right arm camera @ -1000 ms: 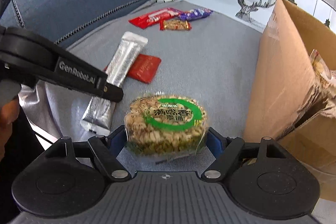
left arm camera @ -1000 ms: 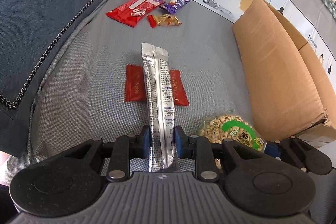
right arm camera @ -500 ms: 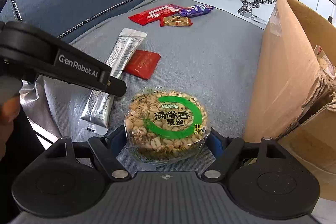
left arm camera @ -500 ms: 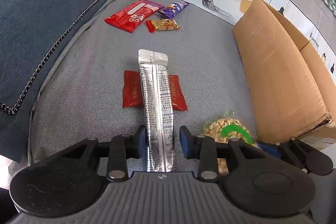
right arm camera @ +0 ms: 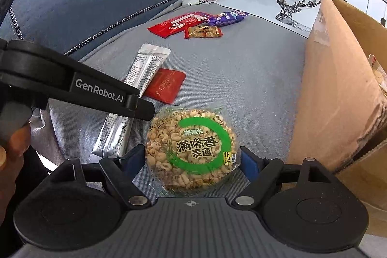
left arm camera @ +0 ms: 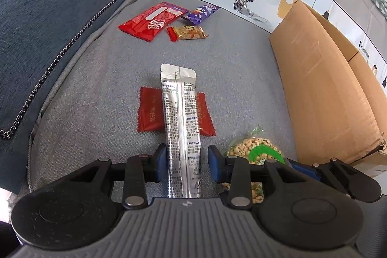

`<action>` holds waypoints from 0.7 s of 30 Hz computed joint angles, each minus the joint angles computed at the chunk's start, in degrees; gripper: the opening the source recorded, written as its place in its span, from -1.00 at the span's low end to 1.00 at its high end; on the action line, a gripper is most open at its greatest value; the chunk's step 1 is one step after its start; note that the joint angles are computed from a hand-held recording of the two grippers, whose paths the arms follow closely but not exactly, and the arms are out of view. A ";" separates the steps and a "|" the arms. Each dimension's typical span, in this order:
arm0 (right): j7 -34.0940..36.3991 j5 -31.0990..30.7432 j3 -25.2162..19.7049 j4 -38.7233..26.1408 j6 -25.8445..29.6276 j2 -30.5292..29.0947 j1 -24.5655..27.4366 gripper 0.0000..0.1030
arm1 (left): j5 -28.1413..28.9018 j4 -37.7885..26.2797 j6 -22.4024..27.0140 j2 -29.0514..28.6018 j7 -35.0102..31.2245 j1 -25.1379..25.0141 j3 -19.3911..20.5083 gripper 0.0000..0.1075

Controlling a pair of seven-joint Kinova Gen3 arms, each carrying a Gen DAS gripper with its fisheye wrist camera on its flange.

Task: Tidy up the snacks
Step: 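Hold the silver stick pack in the left tool while the right tool regrips the peanut cake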

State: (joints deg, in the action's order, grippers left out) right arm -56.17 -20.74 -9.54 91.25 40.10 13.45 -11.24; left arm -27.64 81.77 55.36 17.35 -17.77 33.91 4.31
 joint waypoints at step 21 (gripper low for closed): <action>6.48 -3.26 -0.47 5.48 -5.37 -5.39 1.40 0.56 | -8.13 1.46 -0.67 -0.78 3.64 4.15 -1.17 -0.53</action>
State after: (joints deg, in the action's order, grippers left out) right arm -49.70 -24.00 -10.01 96.73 34.73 8.06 -9.84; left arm -35.77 83.23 54.69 16.57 -14.13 38.05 3.14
